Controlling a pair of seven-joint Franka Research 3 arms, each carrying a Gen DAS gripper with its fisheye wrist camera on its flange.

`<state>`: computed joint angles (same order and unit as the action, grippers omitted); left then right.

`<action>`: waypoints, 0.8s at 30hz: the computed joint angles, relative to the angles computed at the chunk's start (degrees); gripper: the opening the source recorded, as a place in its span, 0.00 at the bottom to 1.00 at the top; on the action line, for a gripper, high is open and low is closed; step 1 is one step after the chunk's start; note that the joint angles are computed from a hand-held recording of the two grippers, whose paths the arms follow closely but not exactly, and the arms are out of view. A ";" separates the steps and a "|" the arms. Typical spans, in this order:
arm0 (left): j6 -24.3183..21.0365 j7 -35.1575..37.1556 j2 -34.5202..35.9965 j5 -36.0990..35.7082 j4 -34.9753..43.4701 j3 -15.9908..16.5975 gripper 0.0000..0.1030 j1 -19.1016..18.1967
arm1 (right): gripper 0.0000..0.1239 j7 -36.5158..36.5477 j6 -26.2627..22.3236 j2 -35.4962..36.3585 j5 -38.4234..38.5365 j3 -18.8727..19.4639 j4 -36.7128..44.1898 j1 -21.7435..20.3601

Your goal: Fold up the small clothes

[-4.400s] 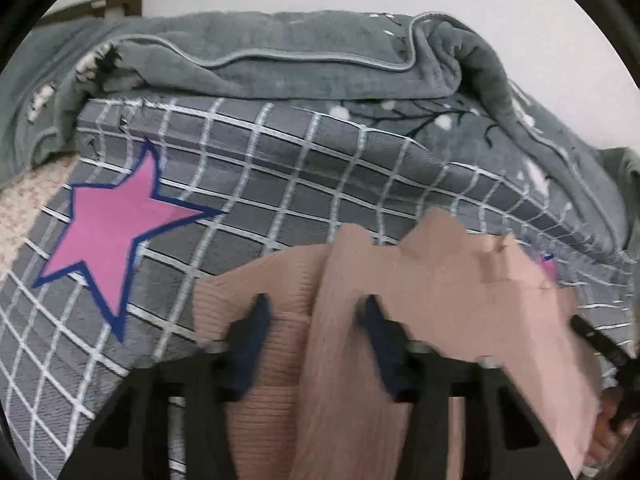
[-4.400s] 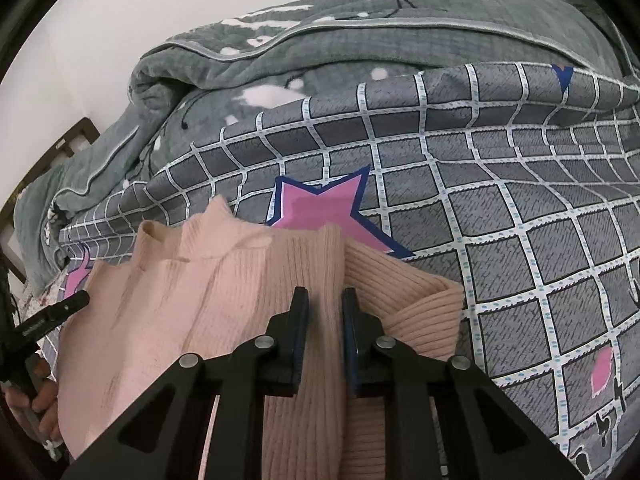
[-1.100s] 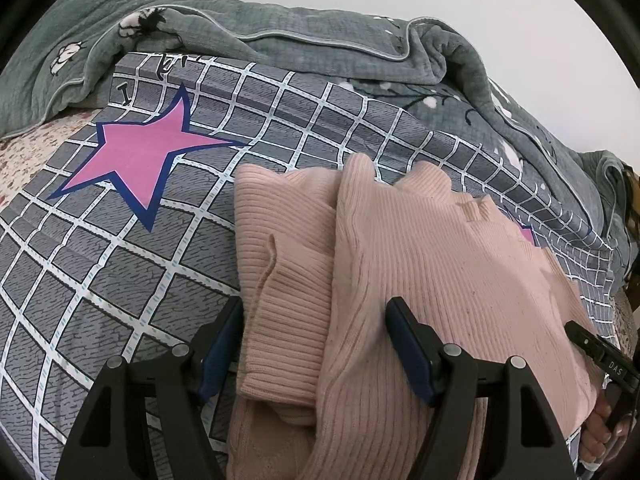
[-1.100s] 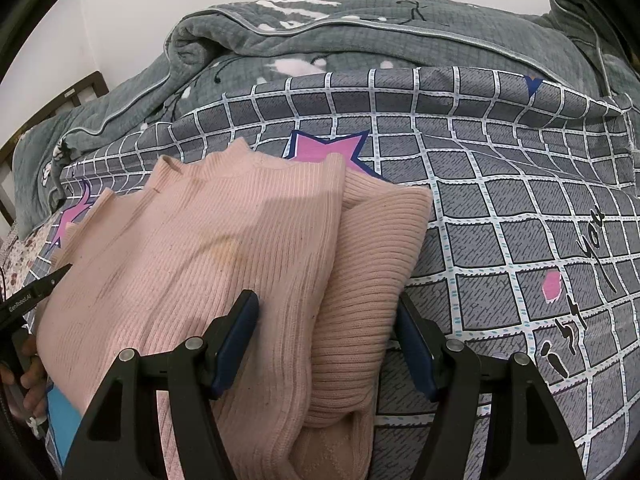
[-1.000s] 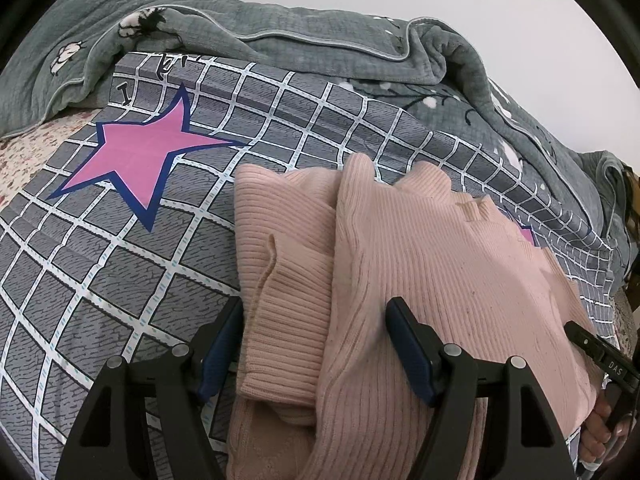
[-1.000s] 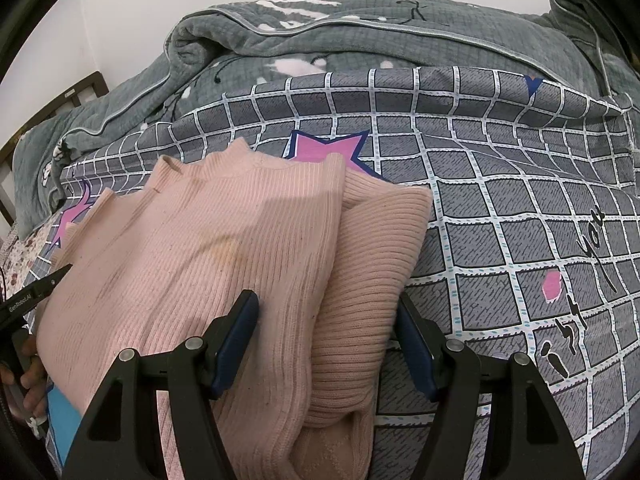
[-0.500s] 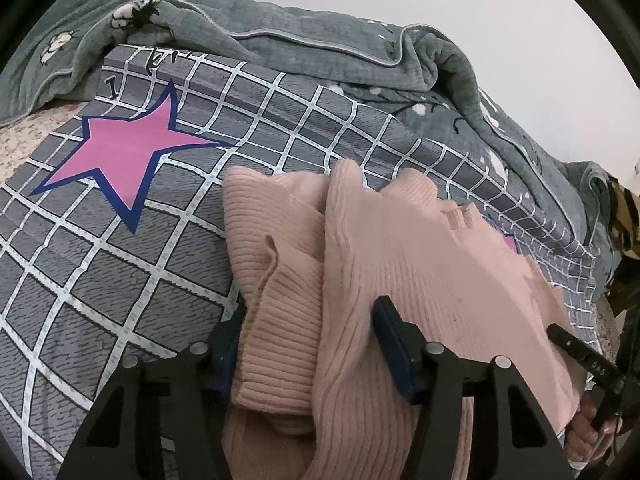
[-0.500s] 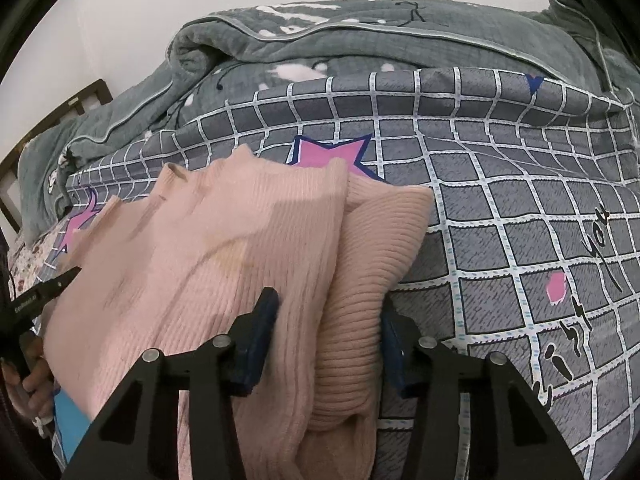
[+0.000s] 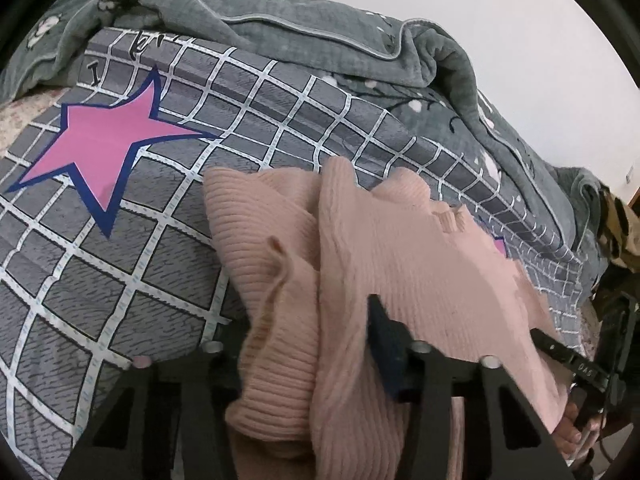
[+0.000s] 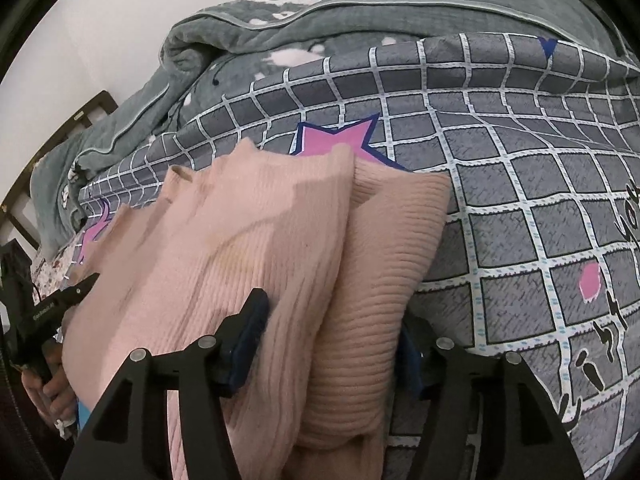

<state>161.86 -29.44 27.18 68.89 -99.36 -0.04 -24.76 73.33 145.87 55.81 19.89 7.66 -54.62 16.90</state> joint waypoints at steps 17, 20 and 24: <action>-0.48 -6.41 -4.81 4.07 -1.55 -1.65 0.21 -0.46 | 0.16 -7.88 9.06 -12.27 7.26 3.57 -16.14 -2.80; -1.24 -4.06 -6.32 2.36 -3.06 -3.73 0.21 -0.43 | 0.16 -11.31 11.05 -18.32 9.92 4.99 -24.13 -4.79; -3.80 -3.13 -9.23 1.66 -5.96 -5.84 0.21 -1.96 | 0.16 -14.87 11.18 -25.09 13.96 5.61 -33.32 -6.96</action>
